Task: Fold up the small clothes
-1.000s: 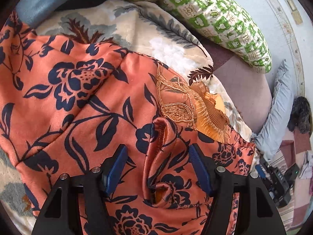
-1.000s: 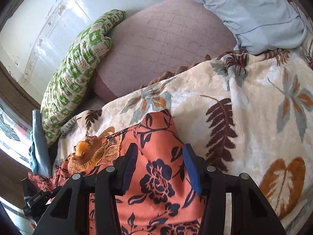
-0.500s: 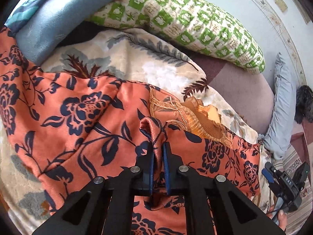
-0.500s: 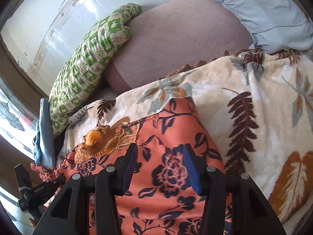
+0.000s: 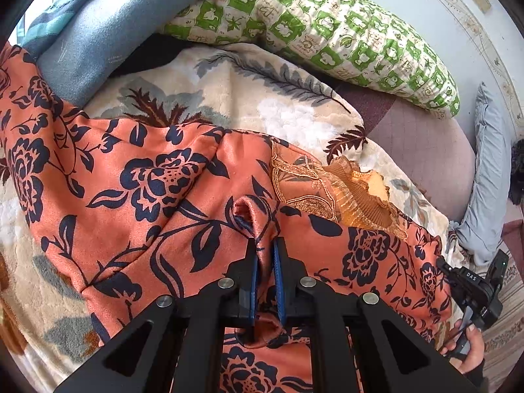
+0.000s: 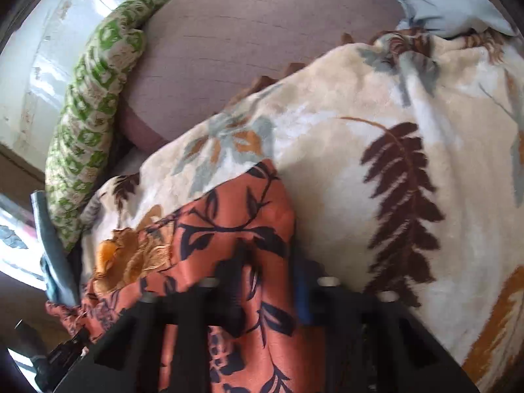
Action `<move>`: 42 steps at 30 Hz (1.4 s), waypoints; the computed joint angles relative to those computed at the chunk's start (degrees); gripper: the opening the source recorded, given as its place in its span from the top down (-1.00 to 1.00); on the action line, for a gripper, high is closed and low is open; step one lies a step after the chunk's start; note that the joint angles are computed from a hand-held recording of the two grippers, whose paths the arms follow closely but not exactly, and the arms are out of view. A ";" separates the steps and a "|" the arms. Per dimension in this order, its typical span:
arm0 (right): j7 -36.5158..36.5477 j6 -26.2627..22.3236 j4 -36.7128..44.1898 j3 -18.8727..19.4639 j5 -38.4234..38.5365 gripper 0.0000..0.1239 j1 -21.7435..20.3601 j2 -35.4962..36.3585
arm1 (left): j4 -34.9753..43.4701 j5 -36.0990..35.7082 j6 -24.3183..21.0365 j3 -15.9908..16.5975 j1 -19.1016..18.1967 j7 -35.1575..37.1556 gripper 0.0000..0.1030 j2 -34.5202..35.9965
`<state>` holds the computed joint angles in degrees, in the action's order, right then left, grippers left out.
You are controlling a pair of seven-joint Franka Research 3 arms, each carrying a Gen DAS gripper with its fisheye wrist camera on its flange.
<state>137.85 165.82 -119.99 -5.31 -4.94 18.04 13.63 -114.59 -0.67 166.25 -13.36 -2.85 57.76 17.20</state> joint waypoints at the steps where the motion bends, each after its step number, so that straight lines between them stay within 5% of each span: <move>1: 3.29 -1.45 0.35 -3.00 -4.63 0.87 2.53 -0.01 | 0.41 0.89 -0.66 0.48 -0.55 -0.37 0.83 0.28; 3: 1.23 -8.94 2.94 -3.00 -4.53 0.87 2.39 1.46 | 1.42 1.09 -2.71 0.25 -0.63 -0.05 0.81 1.22; 5: 2.02 -9.65 2.58 -1.65 -7.76 0.73 1.11 0.83 | 2.62 1.83 -5.26 0.72 -1.26 -0.51 0.81 2.00; 9: -0.42 -0.72 -6.39 2.59 2.27 0.41 -3.34 -6.12 | 2.33 -1.25 -5.67 -1.22 0.50 2.32 0.79 1.24; 11: -1.52 -1.02 -9.94 3.85 5.42 0.21 -4.07 -9.60 | 1.43 -3.99 -5.42 -2.56 1.62 5.00 0.57 0.26; 14: -3.73 0.37 -14.90 5.67 10.00 0.19 -4.83 -12.87 | -0.72 -8.65 -3.80 -4.15 2.50 8.27 0.31 -1.37; 16: -10.22 0.33 -16.10 7.01 19.14 0.22 -4.90 -12.97 | -1.02 -8.94 -5.10 -3.66 1.66 8.88 0.31 -2.15; 17: -13.68 0.63 -16.52 7.66 22.95 0.30 -4.77 -13.25 | -1.42 -9.84 -4.87 -3.87 1.59 9.86 0.31 -2.59; 18: -14.85 1.29 -17.00 7.97 22.75 0.64 -4.47 -13.86 | -1.89 -10.29 -4.50 -3.87 1.33 10.68 0.31 -3.09; 21: -3.77 -0.63 -17.64 8.76 4.31 0.71 -5.65 -15.44 | -1.08 -1.82 -6.08 0.74 -3.20 5.19 0.29 -2.70; 25: 3.64 -6.28 -15.31 8.54 -7.84 0.68 -5.44 -13.46 | 2.87 5.04 -12.30 2.76 -5.14 0.74 0.34 0.86; 28: 12.97 -10.01 -13.57 8.55 -16.24 0.52 -5.02 -15.17 | 0.99 -3.74 -9.96 -1.58 -0.42 6.74 0.34 -1.30; 32: 25.93 -4.55 -14.25 10.58 -31.64 0.52 -7.10 -18.19 | -4.80 -22.92 -0.74 -7.07 5.76 17.51 0.34 -5.44; 35: 18.05 -4.13 -12.29 10.68 -25.51 0.50 -5.95 -15.69 | -5.13 -32.50 0.23 -9.17 7.23 26.43 0.33 -5.60; 40: 9.54 -6.83 -9.30 10.02 -14.27 0.50 -3.82 -8.51 | -2.35 -22.00 -5.67 -3.13 0.75 22.22 0.33 -2.28; 42: 14.11 -7.74 -8.48 7.32 -20.34 0.49 -0.77 -8.10 | -0.19 -17.98 -7.96 -1.93 -0.24 19.53 0.34 -0.24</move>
<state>151.96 158.08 -128.46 2.01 -25.28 17.28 5.53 -114.78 -18.66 158.29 -15.30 -3.09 77.29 16.96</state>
